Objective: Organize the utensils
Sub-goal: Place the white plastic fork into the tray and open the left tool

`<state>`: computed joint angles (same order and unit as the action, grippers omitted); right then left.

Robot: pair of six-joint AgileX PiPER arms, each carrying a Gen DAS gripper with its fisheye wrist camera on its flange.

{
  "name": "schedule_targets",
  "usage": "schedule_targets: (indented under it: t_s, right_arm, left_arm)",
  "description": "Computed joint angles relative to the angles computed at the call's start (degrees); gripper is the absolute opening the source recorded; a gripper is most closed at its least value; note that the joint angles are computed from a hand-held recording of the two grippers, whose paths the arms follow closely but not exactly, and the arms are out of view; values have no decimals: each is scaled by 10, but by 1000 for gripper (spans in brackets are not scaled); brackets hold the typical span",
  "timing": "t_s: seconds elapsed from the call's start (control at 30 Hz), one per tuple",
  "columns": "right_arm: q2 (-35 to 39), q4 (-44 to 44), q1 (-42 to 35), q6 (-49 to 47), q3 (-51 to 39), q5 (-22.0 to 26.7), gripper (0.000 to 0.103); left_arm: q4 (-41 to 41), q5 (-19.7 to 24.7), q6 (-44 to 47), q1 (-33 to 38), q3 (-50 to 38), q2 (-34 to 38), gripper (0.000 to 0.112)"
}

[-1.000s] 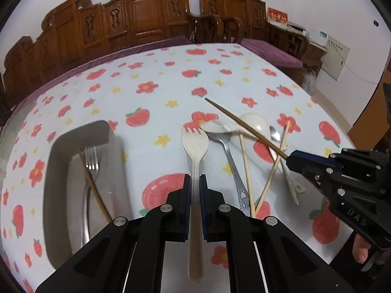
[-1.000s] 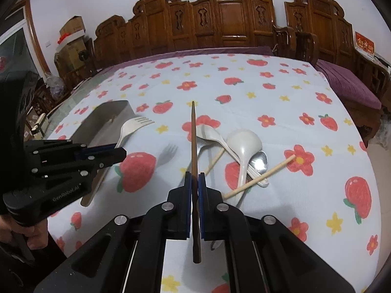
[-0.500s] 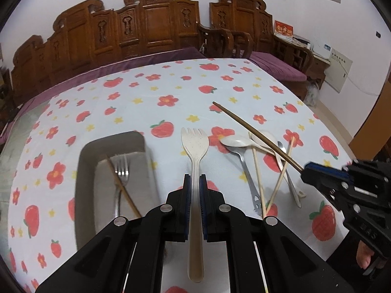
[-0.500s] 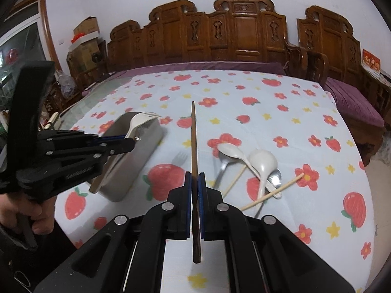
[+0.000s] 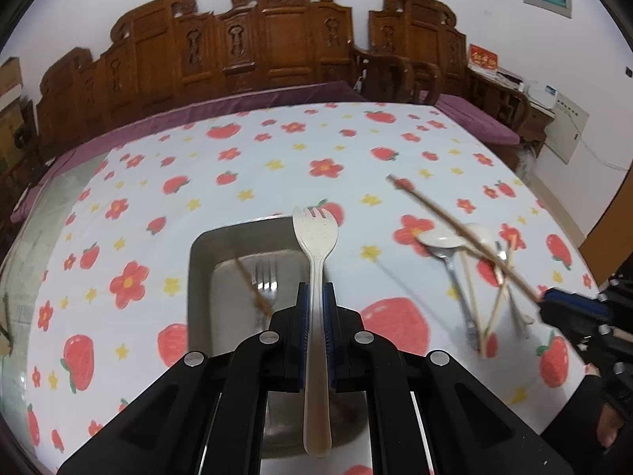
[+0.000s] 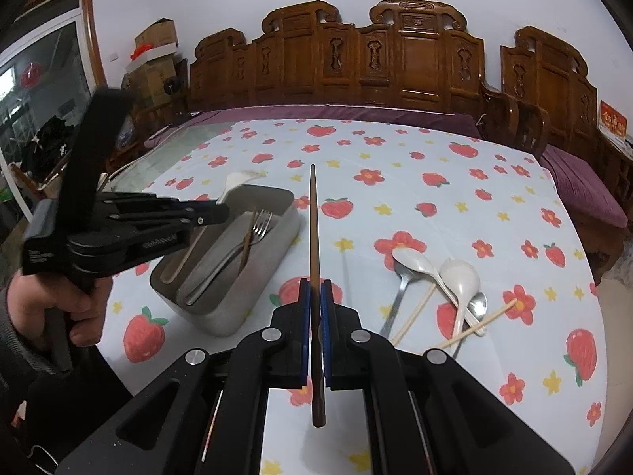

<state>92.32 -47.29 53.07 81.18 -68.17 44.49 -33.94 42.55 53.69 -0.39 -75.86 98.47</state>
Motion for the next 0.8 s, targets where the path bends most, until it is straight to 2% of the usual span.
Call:
schedule_targets:
  t_s: [0.27, 0.5, 0.8]
  right_arm:
    - [30, 27, -11, -38, -41, 3, 6]
    - [52, 45, -20, -55, -54, -5, 6]
    - [65, 58, -24, -65, -61, -10, 6]
  left_arm:
    - [32, 4, -21, 18, -45, 69, 6]
    - [73, -5, -47, 11, -54, 103, 6]
    - [114, 10, -80, -3, -87, 140, 6]
